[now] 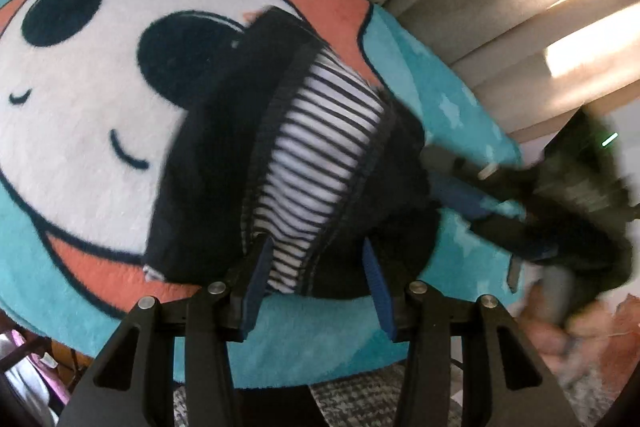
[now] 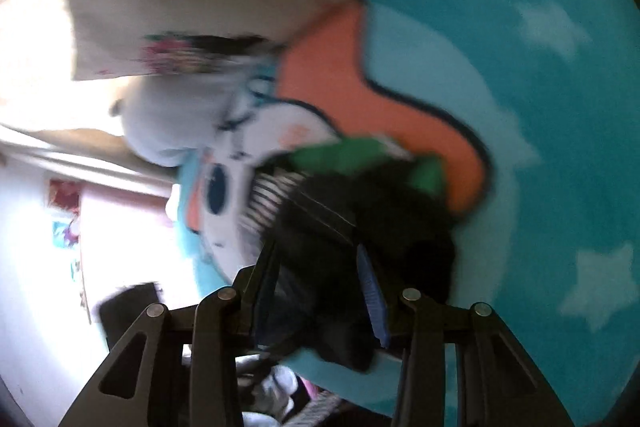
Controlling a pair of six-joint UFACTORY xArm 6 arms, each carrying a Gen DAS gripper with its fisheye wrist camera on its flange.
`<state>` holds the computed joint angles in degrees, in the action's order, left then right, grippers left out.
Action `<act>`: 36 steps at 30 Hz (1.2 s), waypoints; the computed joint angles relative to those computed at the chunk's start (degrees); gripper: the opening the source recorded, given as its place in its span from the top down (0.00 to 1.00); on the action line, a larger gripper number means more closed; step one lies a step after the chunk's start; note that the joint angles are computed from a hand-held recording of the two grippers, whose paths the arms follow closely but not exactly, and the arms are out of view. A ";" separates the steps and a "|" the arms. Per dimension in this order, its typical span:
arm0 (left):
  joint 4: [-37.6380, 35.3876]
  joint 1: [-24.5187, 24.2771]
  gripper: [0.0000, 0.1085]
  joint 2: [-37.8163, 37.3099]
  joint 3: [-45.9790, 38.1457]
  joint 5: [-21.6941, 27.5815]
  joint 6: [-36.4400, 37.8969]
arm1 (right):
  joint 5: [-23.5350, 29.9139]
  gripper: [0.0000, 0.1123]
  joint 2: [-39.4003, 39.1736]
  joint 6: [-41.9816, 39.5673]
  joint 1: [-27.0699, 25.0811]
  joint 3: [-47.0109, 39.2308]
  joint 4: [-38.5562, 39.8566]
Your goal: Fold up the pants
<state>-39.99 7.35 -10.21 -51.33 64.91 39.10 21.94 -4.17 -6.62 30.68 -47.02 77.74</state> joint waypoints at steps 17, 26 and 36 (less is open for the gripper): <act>-5.85 3.74 0.47 15.53 -14.58 -2.36 -2.29 | -7.98 0.33 -2.92 -9.28 3.62 5.02 4.04; -7.50 2.82 0.68 19.21 -16.98 4.45 0.61 | -4.66 0.47 2.04 -13.07 2.45 1.85 9.26; -10.89 4.49 0.85 20.52 -23.42 9.75 0.71 | -4.38 0.84 0.19 -12.25 0.75 -2.04 5.47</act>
<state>-50.87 11.84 10.31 -74.75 74.66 39.80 17.56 -3.98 -18.87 31.43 -49.07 83.20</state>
